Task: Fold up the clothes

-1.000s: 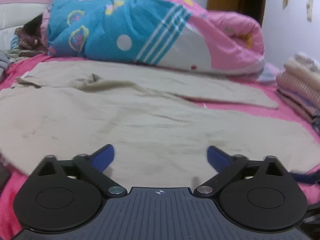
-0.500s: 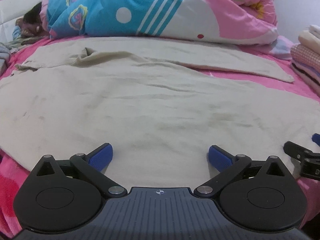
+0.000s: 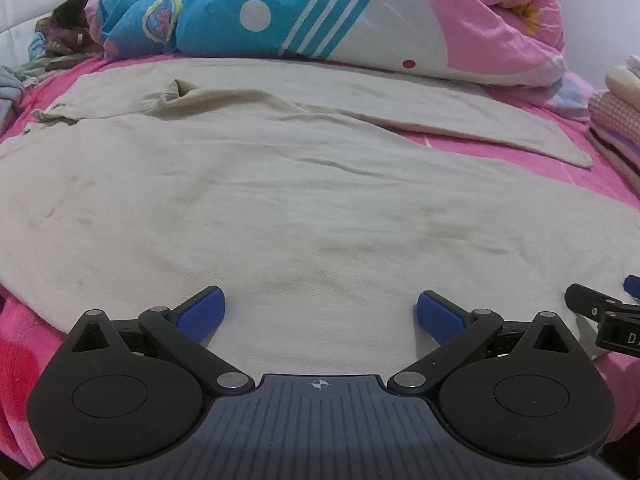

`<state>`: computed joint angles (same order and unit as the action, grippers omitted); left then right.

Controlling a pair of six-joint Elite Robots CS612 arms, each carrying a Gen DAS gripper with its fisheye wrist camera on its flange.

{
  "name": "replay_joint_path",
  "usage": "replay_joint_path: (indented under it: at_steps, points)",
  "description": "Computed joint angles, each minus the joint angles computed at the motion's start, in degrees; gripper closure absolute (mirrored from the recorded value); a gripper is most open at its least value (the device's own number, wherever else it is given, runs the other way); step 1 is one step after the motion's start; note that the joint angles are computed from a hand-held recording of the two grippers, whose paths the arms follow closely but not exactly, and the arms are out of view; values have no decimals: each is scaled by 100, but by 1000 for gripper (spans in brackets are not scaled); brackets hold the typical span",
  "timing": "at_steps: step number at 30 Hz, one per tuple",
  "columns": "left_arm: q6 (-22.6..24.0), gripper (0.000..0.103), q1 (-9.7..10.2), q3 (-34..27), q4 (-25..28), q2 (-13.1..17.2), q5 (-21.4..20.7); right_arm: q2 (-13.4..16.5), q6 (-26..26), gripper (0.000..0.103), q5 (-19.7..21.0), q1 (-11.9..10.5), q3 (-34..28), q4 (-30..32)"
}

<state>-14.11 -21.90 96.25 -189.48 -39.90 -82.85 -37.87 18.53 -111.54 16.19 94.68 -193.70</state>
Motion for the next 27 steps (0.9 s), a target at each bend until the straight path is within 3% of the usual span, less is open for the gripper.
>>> replay_joint_path:
  at_steps: [14,20,22,27]
  points:
    - [57,0,-25,-28,201,-39,87,-54,-522,0,97,-95,-42,-248]
    - [45,0,-41,-37,273,-53,134,47,6,0,544,-372,-249,196]
    - [57,0,-37,-37,274,-53,122,77,-188,0,523,-356,-154,-57]
    - [107,0,-19,-29,187,-35,77,-236,-399,0,544,-293,339,98]
